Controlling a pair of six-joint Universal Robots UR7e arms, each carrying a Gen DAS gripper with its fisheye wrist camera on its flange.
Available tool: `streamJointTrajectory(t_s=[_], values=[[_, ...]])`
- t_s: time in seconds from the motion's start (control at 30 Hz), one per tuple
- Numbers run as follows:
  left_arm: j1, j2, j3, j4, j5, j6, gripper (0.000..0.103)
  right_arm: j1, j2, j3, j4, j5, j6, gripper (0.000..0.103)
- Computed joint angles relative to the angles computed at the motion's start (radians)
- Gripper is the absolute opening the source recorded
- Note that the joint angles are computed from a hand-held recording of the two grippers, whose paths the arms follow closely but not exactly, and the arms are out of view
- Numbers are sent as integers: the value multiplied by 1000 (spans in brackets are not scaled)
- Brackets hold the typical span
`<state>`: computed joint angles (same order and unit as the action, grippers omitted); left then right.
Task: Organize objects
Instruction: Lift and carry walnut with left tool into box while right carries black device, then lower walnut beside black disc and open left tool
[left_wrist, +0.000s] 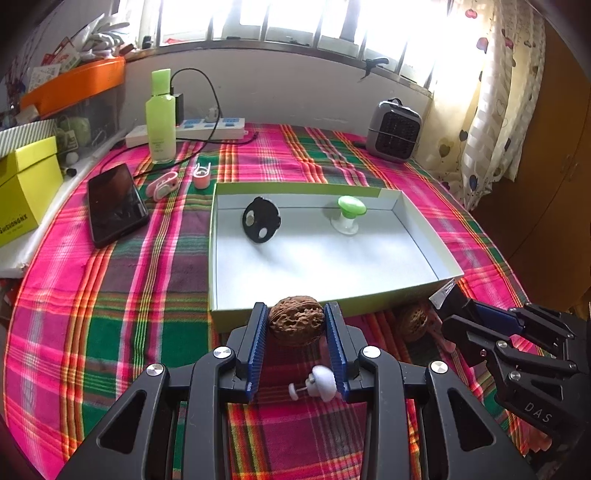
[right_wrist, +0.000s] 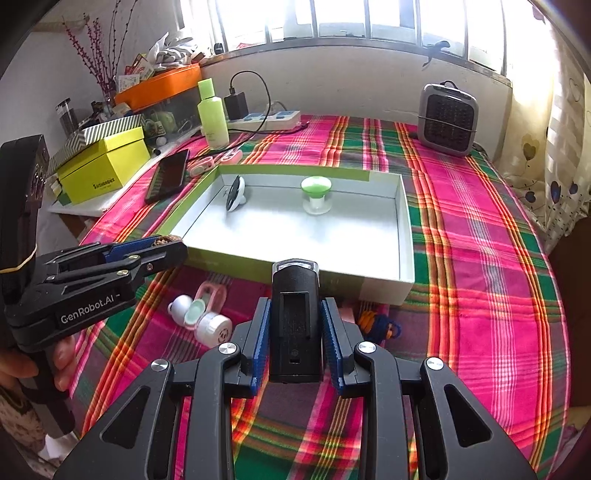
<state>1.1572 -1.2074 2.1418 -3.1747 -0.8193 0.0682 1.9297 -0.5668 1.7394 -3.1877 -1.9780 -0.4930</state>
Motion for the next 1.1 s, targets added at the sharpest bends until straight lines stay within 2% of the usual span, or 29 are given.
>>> streamJointTrajectory(t_s=[1.1], values=[[56,155,-263,126,-52,56,30,-39,126,-342,237,-63,54,29]])
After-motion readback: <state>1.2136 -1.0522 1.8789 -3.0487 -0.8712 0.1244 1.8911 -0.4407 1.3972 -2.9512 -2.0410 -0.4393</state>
